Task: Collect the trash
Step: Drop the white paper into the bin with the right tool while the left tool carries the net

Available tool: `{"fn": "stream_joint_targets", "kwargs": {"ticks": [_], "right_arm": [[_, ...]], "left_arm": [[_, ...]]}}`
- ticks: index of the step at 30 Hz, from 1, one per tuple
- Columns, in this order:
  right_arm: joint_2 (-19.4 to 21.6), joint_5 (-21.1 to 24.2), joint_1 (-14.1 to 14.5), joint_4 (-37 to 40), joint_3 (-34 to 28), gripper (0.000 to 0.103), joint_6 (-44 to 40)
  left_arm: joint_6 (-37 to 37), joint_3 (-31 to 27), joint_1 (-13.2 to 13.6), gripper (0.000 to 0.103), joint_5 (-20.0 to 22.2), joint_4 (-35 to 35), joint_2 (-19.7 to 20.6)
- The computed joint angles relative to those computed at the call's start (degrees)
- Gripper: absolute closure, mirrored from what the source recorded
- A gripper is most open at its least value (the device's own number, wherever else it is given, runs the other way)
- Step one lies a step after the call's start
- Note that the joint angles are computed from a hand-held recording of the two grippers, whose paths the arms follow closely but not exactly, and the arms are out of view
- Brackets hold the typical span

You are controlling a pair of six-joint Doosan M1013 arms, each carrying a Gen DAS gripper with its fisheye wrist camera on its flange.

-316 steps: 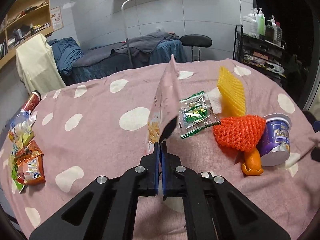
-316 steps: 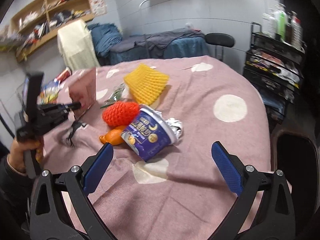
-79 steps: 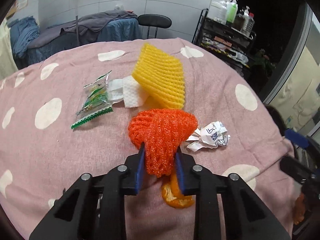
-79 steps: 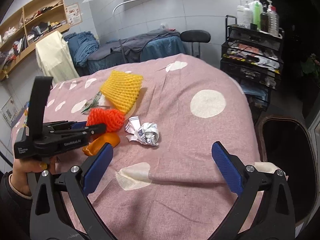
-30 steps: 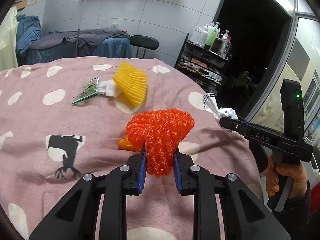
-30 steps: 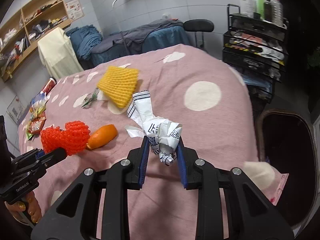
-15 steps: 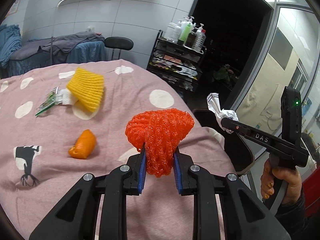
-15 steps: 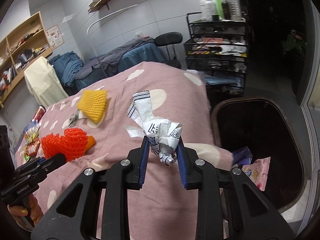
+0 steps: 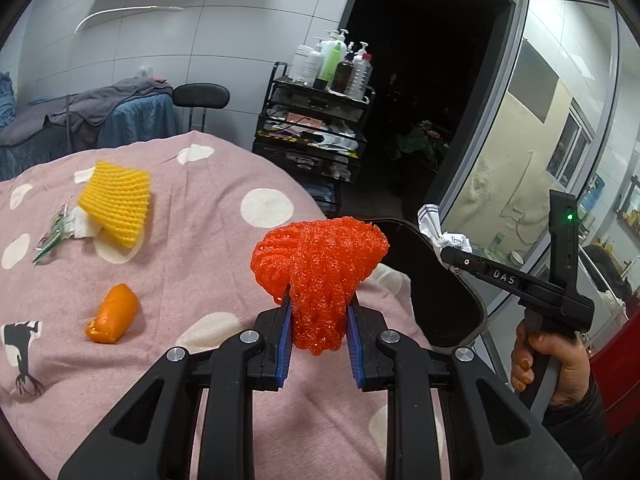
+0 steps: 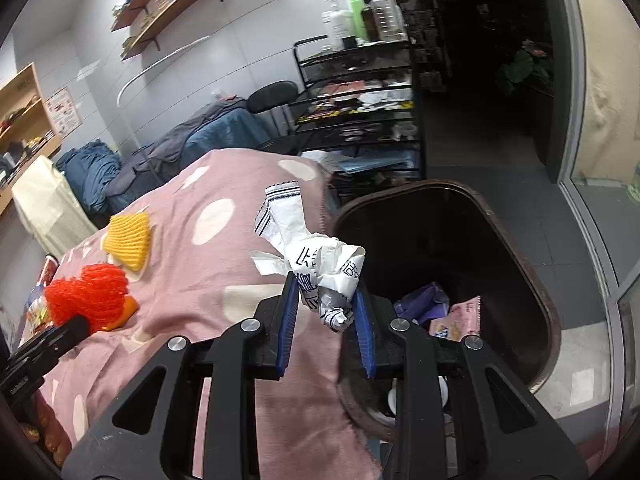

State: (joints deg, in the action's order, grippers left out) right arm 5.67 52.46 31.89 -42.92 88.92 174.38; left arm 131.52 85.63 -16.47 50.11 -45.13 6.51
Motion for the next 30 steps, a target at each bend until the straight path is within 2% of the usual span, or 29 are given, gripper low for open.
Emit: {"fn": "stream_joint_targets", "kwargs": {"ticks": [8, 17, 20, 22, 23, 25, 27, 30], "right_arm": [[-0.47, 4.16, -1.71, 0.82, 2.15, 0.075, 3.87], [0.02, 5.19, -4.40, 6.67, 4.21, 0.075, 4.46], [0.15, 5.02, -4.72, 6.96, 4.77, 0.066, 5.42], [-0.09, 4.39, -4.72, 6.91, 5.32, 0.051, 6.40], [-0.19, 4.60, -4.38, 6.14, 5.47, 0.037, 7.46], [-0.26, 4.98, -3.89, 4.74, 5.54, 0.033, 8.24], [-0.43, 5.46, -3.41, 3.68, 5.56, 0.024, 9.02], [-0.87, 5.07, -2.87, 1.91, 5.75, 0.021, 10.57]], "left_arm": [[0.77, -1.03, -1.28, 0.080, 1.08, -0.33, 0.79], [1.04, -1.66, -2.31, 0.080, 2.04, 0.32, 1.34], [0.99, -1.84, -2.47, 0.080, 2.36, 0.44, 1.50], [1.12, -2.15, -2.53, 0.080, 2.53, 0.50, 1.79], [1.26, -2.30, -2.57, 0.080, 2.66, 0.55, 1.94], [1.43, -2.55, -2.80, 0.080, 2.88, 0.73, 2.11], [1.60, -2.90, -3.00, 0.080, 3.22, 0.71, 2.34], [2.24, -3.17, -3.31, 0.080, 3.36, 0.58, 2.52]]}}
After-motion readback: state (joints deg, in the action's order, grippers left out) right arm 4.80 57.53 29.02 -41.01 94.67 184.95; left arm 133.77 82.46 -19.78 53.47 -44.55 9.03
